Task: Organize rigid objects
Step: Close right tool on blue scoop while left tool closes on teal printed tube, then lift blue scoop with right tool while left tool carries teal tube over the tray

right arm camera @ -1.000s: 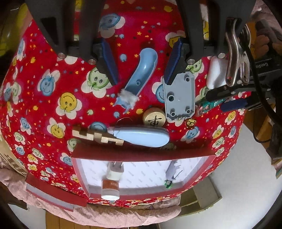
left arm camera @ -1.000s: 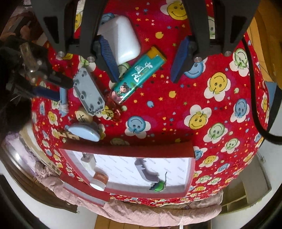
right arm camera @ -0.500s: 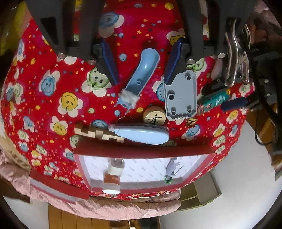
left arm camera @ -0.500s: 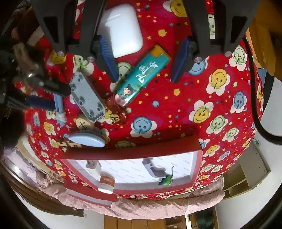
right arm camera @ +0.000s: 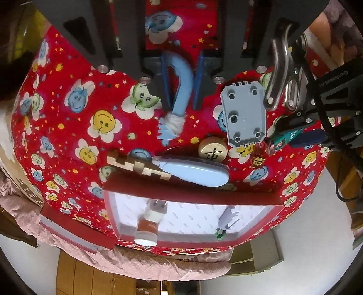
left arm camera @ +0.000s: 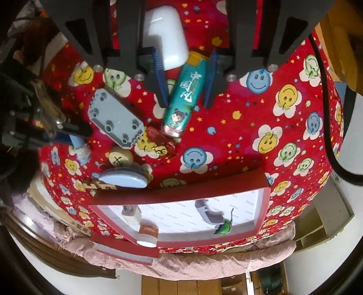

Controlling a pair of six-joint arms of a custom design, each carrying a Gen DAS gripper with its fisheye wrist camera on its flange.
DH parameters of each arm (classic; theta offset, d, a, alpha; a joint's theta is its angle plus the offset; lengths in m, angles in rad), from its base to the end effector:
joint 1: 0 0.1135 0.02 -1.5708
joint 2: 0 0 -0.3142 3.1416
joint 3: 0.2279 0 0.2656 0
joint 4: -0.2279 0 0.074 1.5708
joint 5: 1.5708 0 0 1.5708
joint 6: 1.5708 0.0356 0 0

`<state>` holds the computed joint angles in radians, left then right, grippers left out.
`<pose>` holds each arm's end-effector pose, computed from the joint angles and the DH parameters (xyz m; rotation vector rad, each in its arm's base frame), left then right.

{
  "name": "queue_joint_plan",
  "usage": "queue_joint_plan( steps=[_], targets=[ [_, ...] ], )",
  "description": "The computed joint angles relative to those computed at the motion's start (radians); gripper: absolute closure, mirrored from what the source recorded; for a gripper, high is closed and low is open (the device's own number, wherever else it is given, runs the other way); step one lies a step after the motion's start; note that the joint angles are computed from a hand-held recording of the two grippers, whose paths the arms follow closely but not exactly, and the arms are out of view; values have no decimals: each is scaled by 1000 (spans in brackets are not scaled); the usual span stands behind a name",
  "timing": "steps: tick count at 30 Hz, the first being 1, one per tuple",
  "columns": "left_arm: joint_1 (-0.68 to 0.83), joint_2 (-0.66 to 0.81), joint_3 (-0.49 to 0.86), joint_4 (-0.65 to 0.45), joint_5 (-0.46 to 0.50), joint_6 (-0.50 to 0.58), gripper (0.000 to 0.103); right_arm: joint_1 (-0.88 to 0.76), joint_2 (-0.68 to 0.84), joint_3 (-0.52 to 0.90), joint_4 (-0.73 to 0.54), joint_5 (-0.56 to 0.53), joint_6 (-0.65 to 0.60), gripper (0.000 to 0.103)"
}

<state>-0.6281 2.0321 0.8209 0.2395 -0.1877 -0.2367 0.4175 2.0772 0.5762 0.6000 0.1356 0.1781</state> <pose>0.3021 -0.2112 0.0838 0.4181 2.4859 -0.1108 0.2928 0.1246 0.0487 -0.2362 2.4511 0.0916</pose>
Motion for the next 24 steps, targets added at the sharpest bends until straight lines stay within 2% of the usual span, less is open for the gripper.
queue_joint_plan(
  steps=[2,10,16,24],
  targets=[
    [15,-5,-2,1,28,-11,79,-5,-1,-3,6,-8,3,89],
    [64,-51,-32,10,148,-41,79,-41,-7,-12,20,-81,14,90],
    [73,-93,-43,8,161,-39,79,-58,-22,-18,15,-132,23,90],
    [112,-115,-8,-38,168,-48,79,-52,-51,-25,6,-144,20,90]
  ],
)
